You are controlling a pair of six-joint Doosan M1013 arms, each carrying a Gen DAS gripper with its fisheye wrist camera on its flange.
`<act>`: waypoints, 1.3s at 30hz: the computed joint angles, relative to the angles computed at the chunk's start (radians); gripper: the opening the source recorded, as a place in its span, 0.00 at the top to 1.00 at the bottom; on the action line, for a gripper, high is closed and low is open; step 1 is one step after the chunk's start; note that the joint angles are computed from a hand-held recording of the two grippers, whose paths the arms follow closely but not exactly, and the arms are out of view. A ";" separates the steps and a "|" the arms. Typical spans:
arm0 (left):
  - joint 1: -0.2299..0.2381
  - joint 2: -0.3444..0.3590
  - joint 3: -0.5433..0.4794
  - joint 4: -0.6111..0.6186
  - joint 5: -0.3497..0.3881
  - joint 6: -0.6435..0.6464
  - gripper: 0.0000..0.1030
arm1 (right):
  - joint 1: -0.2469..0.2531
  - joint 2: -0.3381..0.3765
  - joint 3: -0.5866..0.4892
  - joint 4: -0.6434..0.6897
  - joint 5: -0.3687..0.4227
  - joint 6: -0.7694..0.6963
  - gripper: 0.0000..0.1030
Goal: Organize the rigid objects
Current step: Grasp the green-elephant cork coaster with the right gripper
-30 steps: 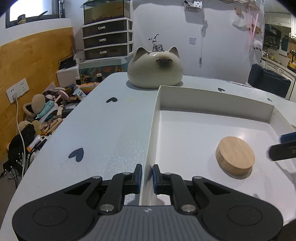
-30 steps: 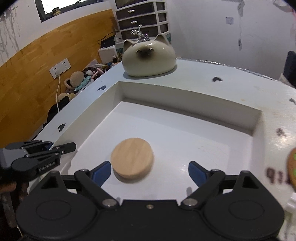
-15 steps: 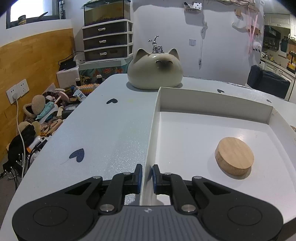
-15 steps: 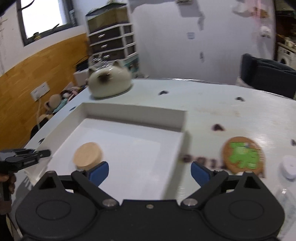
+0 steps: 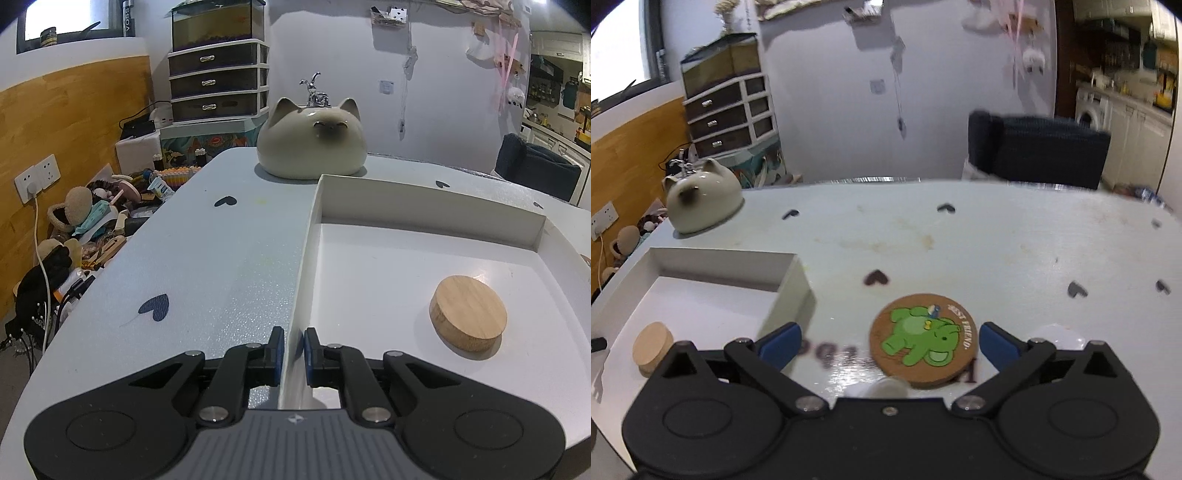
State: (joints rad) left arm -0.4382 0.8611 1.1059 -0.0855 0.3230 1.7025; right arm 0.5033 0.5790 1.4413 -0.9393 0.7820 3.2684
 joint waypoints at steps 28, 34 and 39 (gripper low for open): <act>0.001 -0.003 0.005 0.021 -0.002 -0.026 0.88 | -0.082 0.096 -0.084 0.258 0.022 -0.276 0.03; 0.000 -0.003 0.005 0.022 -0.003 -0.027 0.88 | -0.072 0.090 -0.075 0.210 0.041 -0.226 0.04; -0.001 -0.002 0.002 0.031 -0.004 -0.037 0.88 | -0.059 0.072 -0.066 0.112 0.028 -0.142 0.04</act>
